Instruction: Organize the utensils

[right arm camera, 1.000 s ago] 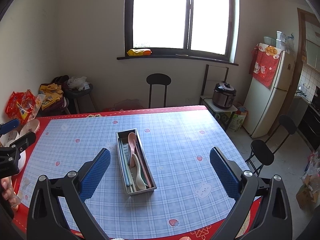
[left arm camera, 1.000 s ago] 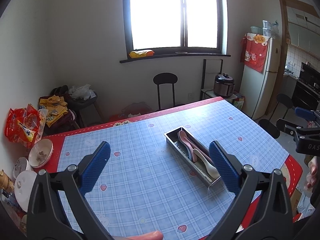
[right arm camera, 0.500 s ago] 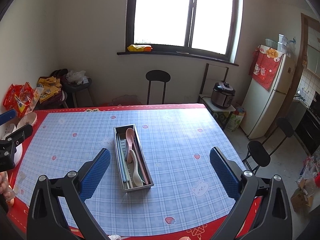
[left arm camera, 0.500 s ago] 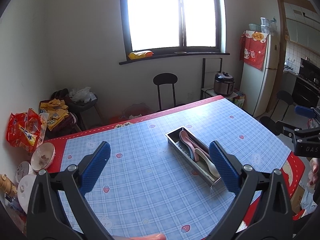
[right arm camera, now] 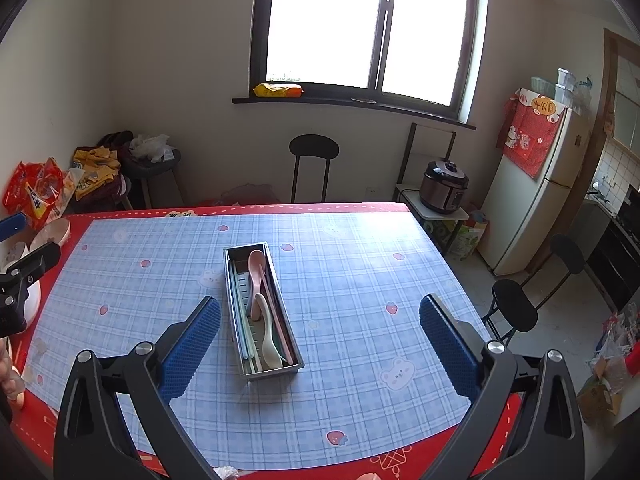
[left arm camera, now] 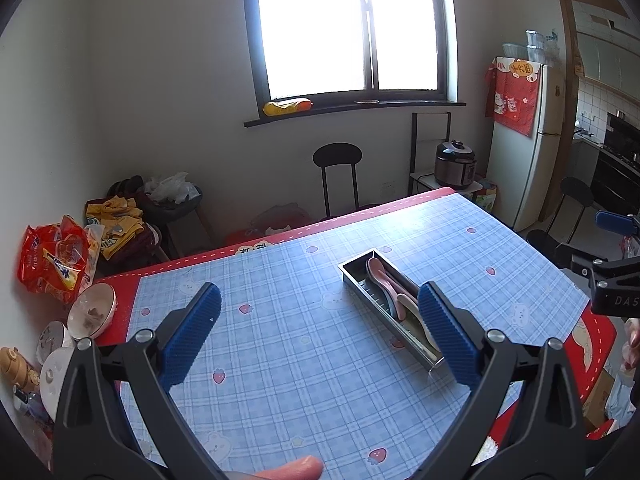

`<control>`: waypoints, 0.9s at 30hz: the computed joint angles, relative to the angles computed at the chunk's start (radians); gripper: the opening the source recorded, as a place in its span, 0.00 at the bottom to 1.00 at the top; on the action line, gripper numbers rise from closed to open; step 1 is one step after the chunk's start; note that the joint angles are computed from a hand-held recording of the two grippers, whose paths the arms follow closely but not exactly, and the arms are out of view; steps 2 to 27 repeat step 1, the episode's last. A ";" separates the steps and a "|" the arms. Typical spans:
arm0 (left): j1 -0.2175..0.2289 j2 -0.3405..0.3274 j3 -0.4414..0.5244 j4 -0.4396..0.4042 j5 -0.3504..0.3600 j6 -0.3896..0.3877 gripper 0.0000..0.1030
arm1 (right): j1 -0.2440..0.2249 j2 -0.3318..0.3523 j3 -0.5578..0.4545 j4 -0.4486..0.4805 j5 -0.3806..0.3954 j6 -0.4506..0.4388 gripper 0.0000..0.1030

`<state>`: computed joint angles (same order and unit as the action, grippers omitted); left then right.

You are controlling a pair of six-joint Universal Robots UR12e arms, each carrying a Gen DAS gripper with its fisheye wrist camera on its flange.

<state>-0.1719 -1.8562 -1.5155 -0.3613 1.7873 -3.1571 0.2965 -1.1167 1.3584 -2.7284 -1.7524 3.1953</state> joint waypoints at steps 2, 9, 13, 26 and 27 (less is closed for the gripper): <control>0.000 0.000 0.000 -0.001 0.002 0.000 0.95 | 0.001 0.001 -0.001 0.002 -0.003 0.000 0.95; 0.000 0.000 0.000 -0.001 0.002 0.000 0.95 | 0.001 0.001 -0.001 0.002 -0.003 0.000 0.95; 0.000 0.000 0.000 -0.001 0.002 0.000 0.95 | 0.001 0.001 -0.001 0.002 -0.003 0.000 0.95; 0.000 0.000 0.000 -0.001 0.002 0.000 0.95 | 0.001 0.001 -0.001 0.002 -0.003 0.000 0.95; 0.000 0.000 0.000 -0.001 0.002 0.000 0.95 | 0.001 0.001 -0.001 0.002 -0.003 0.000 0.95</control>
